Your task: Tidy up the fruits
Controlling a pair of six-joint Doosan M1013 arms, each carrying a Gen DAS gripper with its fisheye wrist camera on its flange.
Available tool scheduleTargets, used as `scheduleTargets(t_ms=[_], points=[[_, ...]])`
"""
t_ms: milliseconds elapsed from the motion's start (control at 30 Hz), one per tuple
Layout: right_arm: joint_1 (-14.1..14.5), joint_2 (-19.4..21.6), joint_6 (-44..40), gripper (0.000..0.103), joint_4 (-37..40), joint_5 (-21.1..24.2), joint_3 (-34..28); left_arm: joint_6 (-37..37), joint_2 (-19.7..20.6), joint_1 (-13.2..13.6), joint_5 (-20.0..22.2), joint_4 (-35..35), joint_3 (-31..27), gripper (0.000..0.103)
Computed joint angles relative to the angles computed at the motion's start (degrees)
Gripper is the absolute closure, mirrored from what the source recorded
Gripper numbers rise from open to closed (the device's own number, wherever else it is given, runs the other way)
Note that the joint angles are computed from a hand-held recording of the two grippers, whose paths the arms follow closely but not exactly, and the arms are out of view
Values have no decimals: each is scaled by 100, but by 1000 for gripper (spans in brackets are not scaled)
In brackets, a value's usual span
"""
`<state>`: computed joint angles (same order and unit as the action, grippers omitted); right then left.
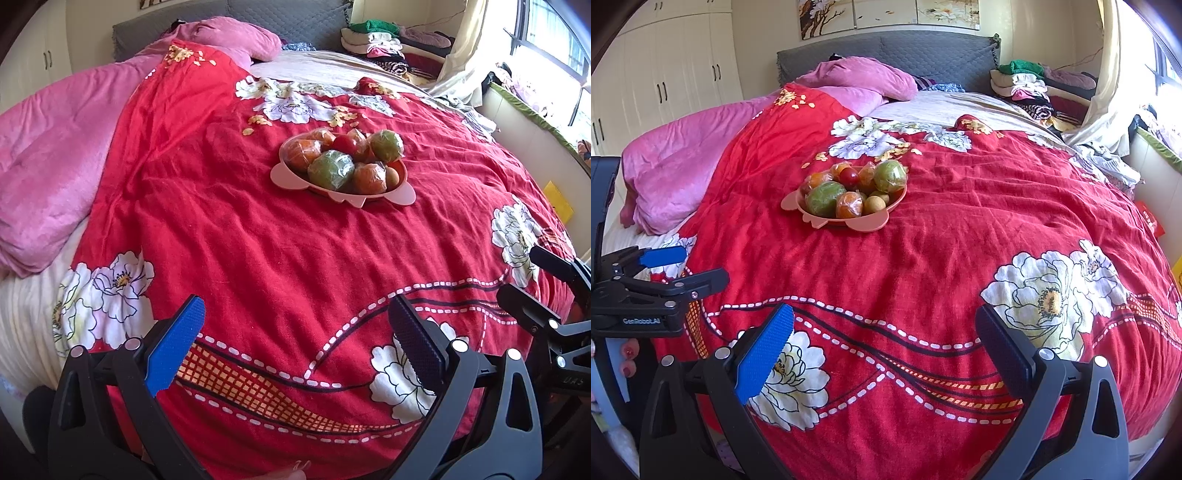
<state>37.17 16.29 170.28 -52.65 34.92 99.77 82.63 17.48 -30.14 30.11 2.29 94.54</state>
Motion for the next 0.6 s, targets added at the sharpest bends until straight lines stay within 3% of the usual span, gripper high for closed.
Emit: scheduleTargets(t_ms=[200,367,533,600], points=[[-11,38,-51,5,76,21,-39,96,32,28,35,-165,-41,10],[-78,54,46,5,-57,20,-27,730,0,166,-193,-1042,-17,10],[-333,-28,579,5,-429,180,95,-173,355,333,160,-204,-466,10],[-540,-40,680,5,-546,484,103,-1059,628,408,371,697,-816,10]])
